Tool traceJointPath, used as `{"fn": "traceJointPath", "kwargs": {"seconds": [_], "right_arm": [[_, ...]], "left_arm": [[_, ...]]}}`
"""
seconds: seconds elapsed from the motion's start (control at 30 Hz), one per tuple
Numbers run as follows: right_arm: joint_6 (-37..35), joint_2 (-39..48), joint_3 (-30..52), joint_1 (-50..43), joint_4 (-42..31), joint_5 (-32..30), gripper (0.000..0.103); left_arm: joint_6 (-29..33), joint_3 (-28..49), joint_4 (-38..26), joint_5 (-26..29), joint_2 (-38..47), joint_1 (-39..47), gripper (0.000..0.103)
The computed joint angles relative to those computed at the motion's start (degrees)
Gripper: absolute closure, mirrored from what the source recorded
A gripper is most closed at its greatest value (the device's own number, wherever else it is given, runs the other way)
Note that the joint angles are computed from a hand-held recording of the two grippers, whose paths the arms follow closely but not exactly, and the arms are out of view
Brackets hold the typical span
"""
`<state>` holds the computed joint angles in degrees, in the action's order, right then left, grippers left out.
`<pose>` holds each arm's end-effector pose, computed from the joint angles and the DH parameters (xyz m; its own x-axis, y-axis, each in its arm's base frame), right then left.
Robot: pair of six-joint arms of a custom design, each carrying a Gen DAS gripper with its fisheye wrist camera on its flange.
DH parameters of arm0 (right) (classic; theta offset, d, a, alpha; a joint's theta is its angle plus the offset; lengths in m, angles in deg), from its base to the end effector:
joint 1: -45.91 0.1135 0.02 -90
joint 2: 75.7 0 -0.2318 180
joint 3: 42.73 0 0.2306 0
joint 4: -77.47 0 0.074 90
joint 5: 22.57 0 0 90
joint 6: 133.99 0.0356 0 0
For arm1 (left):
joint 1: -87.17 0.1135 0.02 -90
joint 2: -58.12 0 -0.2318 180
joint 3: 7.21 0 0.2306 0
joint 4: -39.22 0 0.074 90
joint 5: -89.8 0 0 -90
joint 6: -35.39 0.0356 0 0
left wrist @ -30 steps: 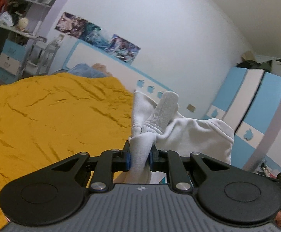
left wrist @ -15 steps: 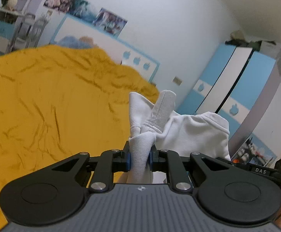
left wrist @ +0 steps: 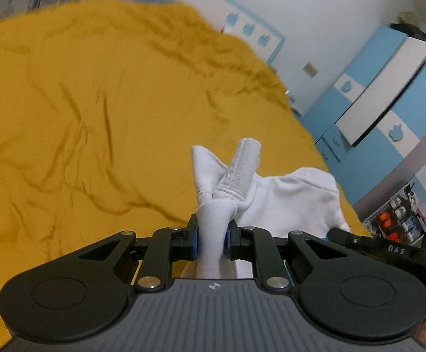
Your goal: Fold small clothes
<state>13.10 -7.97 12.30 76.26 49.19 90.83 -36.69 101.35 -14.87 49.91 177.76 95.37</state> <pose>0.2122 0.1079 0.2074 -0.4796 0.6120 -0.6288 0.3637 0.7908 0.4923 0.4014 0.0302 0.1828 -0.7847 0.0863 -0.6138 0.4928 0.6875 -0.5334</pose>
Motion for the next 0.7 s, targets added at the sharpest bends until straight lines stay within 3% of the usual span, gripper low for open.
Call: {"fn": "traceJointPath", "kwargs": {"seconds": [0.17, 0.3, 0.47, 0.57, 0.7], "right_arm": [[-2.57, 10.85, -2.46, -11.17, 10.95, -11.95, 0.097], [-1.74, 19.78, -4.06, -14.77, 18.53, -16.55, 0.097], [-0.70, 26.88, -4.75, -18.21, 24.72, -20.29, 0.097], [-1.06, 26.56, -4.18, -17.66, 23.40, -19.71, 0.095], [-3.60, 20.24, -1.69, -14.25, 13.10, -13.89, 0.089]], "left_arm": [[-1.76, 8.64, -2.14, -4.02, 11.26, -1.91, 0.084], [-1.84, 12.06, -2.26, -7.75, 16.56, -3.03, 0.079], [-0.65, 14.52, -4.41, -7.88, 19.07, -2.54, 0.071], [0.66, 15.71, -7.02, -8.35, 18.28, -1.92, 0.068], [2.50, 12.16, -6.56, -10.67, 12.31, -0.95, 0.068]]}}
